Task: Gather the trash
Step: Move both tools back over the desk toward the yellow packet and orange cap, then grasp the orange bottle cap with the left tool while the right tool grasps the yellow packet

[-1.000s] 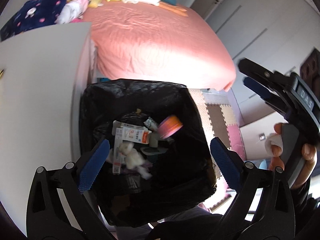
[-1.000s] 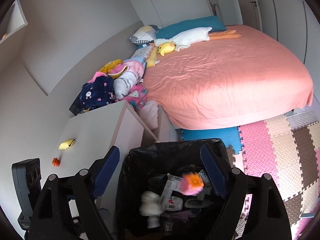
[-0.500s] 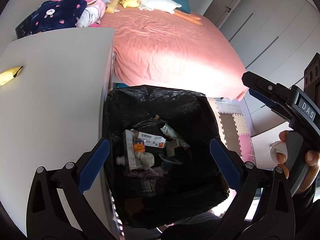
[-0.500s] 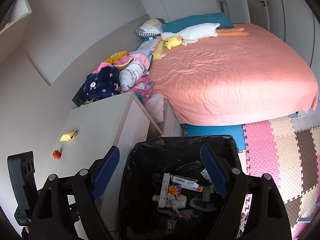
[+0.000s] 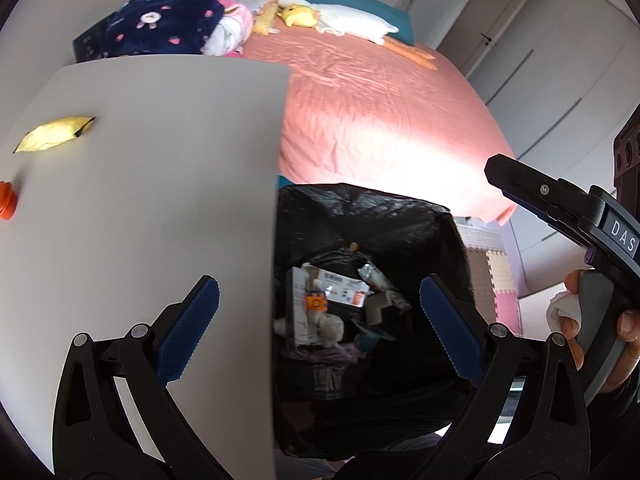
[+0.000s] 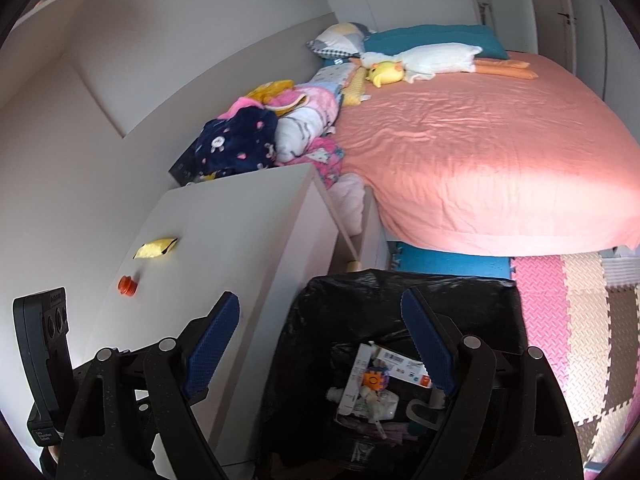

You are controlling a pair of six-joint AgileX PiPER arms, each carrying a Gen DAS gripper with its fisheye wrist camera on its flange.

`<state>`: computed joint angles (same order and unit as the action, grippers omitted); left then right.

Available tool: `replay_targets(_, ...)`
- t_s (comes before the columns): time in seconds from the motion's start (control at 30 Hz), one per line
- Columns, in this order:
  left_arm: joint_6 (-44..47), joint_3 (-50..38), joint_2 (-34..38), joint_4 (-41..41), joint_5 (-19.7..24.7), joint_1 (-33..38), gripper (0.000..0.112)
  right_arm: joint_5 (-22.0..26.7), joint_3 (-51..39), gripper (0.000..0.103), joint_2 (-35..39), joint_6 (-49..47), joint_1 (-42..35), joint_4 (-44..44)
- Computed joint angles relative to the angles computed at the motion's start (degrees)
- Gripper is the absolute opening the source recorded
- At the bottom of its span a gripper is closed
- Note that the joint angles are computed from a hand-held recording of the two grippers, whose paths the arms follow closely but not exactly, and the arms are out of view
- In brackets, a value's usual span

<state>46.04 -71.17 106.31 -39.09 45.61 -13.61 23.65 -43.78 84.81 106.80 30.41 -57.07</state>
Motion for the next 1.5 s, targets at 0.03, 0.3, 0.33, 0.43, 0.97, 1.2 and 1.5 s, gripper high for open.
replay_targets(0.03,0.2,-0.1,0.1,-0.1,-0.1,0.7,0.097,-0.4,-0.7,0.083,0.8,-0.6,0.0,0.2)
replay_targets(0.3,-1.4,-1.3,1.8,1.0,-2.1,5.2,0.097,-3.4,-9.8,0.083,9.4,-10.7,0.0,5.4)
replay_targets(0.33,-1.6,-1.6,2.2,1.2,-2.3,5.8,0.097,-3.6,-11.0,0.083,10.4,-12.3,0.1,6.5)
replay_targets(0.43,-2.2,-2.5,3.2,1.5,-2.6,7.4,0.097,-4.4,-14.9,0.083,13.7,-18.2,-0.1,10.7)
replay_targets(0.97,-6.9,-10.0,9.5,6.1,-5.0,13.8,0.097,-3.7,-37.2,0.083,30.3,-51.6,-1.8,37.0)
replay_targets(1.2,-10.1,-15.5,13.4,8.7,-4.9,17.0,0.097,0.4,-50.7,0.083,38.7,-64.1,-2.3,47.3)
replay_targets(1.5,-13.2,-23.2,18.5,11.0,-6.0,20.4,0.097,10.2,-73.7,0.083,51.9,-73.1,-2.1,53.8)
